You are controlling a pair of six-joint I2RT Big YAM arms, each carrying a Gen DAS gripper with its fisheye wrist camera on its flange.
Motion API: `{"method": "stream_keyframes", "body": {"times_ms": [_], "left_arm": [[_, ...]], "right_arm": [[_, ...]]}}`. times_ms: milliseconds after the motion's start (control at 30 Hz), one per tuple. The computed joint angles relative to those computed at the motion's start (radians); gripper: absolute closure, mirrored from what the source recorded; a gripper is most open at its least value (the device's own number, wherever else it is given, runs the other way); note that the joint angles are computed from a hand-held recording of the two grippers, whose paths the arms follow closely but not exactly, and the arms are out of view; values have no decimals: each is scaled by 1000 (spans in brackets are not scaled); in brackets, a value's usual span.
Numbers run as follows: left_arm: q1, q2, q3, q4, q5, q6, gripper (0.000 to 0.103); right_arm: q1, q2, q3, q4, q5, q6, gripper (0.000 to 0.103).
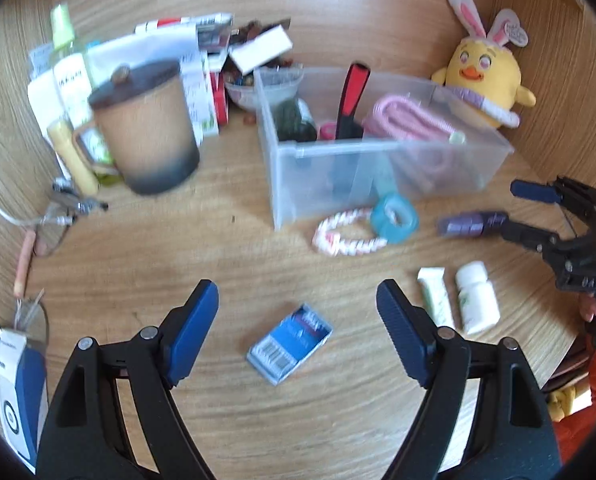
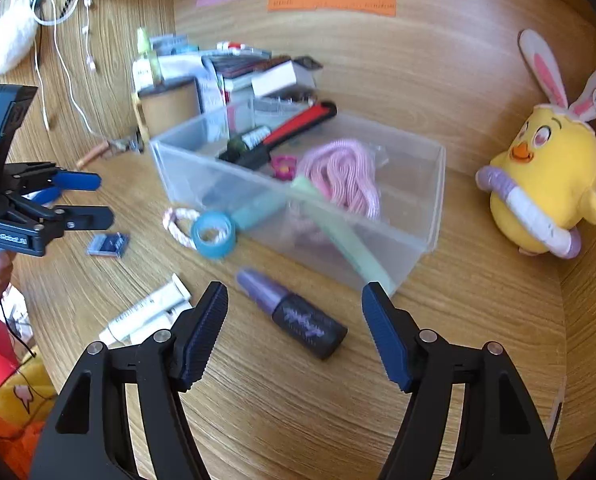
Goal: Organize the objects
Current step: 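Grasp the blue Max staple box with the left gripper while the right gripper grasps the purple spray bottle, then place the staple box and purple spray bottle into the clear box while both grippers release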
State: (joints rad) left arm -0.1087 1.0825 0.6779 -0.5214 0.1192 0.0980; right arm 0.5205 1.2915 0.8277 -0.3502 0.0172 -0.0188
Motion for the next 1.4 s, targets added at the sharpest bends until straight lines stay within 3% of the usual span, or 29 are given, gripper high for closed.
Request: {"method": "stream_keyframes", "body": {"times_ms": [367, 467, 533, 567, 633, 700, 733, 933, 1400], "left_arm": [[27, 16, -63, 17, 0, 42, 21], [15, 13, -77, 41, -18, 48, 27], [21, 9, -78, 44, -7, 53, 38], [21, 6, -79, 46, -9, 52, 41], [24, 0, -83, 52, -7, 53, 60], [31, -4, -82, 49, -4, 56, 73], [33, -7, -84, 50, -5, 55, 76], [46, -33, -100, 61, -17, 34, 76], [18, -104, -38, 120, 40, -90, 76]], "right_arm": [[-36, 121, 76, -57, -87, 28, 37], [-20, 135, 85, -66, -74, 22, 47], [-10, 138, 91, -82, -78, 12, 63], [-6, 135, 88, -85, -80, 9, 66], [0, 130, 80, -78, -77, 7, 75], [5, 123, 72, -74, -82, 9, 79], [7, 119, 68, -71, -79, 14, 80], [23, 88, 36, -40, -61, 43, 80], [42, -51, -13, 57, -39, 87, 80]]}}
